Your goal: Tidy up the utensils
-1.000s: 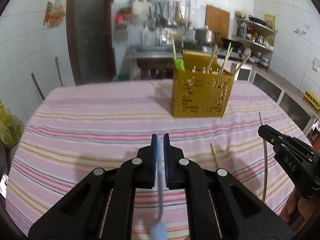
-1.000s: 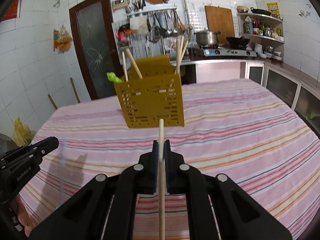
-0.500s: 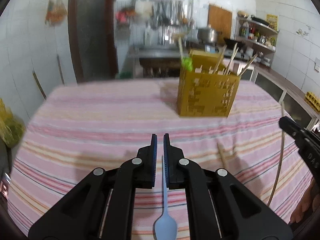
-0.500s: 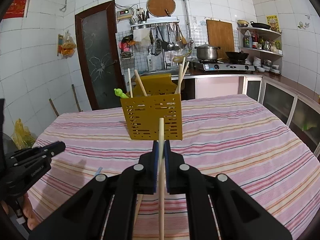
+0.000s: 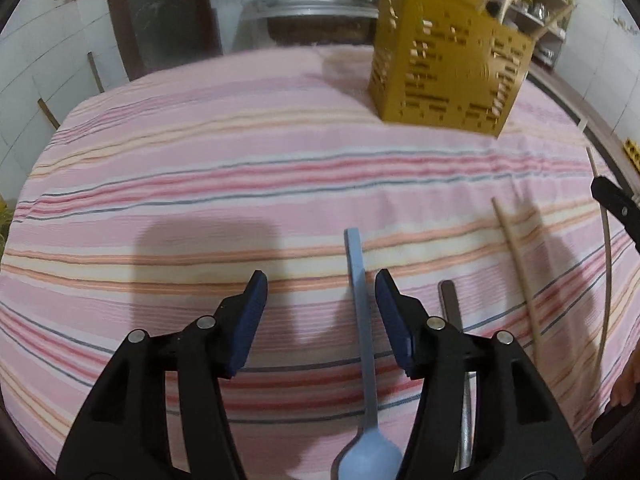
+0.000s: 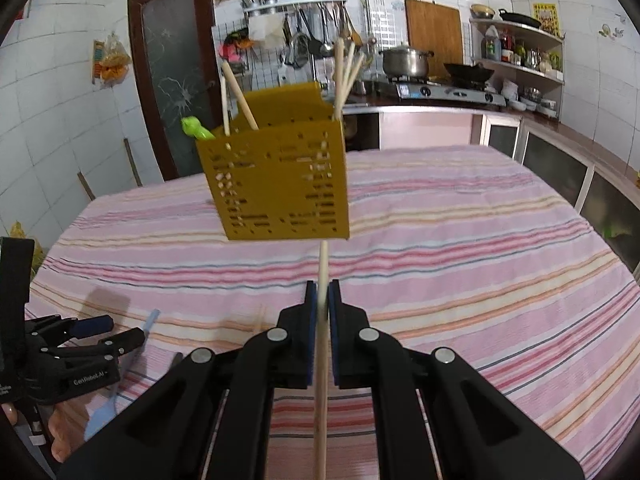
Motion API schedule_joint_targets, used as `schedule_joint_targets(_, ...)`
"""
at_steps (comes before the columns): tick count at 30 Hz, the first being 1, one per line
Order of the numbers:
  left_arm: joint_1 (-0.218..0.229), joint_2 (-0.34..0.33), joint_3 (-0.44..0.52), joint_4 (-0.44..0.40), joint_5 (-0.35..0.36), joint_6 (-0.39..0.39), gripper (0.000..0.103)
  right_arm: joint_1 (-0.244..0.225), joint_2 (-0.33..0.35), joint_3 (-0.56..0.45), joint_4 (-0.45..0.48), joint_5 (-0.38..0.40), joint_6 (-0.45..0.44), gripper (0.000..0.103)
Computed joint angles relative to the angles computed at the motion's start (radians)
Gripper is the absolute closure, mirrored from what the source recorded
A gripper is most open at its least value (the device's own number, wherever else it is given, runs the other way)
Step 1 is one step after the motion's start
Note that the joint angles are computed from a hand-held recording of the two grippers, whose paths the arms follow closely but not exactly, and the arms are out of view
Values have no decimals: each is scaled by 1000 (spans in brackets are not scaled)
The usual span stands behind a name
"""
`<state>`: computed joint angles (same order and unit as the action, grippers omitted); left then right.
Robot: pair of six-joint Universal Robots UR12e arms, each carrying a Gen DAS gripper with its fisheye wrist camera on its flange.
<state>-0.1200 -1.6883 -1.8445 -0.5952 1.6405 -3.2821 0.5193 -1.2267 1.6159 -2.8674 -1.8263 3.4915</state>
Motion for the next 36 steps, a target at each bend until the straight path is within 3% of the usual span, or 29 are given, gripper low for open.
schedule_joint_targets(4, -12, -18, 13, 8, 31, 14, 48, -3, 7, -6, 22, 1, 4, 97)
schedule_joint_targets(12, -10, -42, 50, -22, 6, 41, 81, -3, 20, -19, 61, 2, 11, 97)
schedule_joint_targets(17, 5, -36, 40, -6, -33, 10, 95, -3, 22, -20, 67, 3, 19, 97)
schedule_joint_targets(21, 17, -28, 28, 5, -60, -16, 96, 0, 24, -22, 67, 5, 18, 97)
schedule_joint_targets(29, 7, 0, 4, 76, 2, -39, 96, 2, 17, -14, 29, -7, 24, 97)
schedule_joint_targets(36, -16, 54, -41, 242, 97, -39, 96, 10, -3, 2, -43, -30, 3, 97)
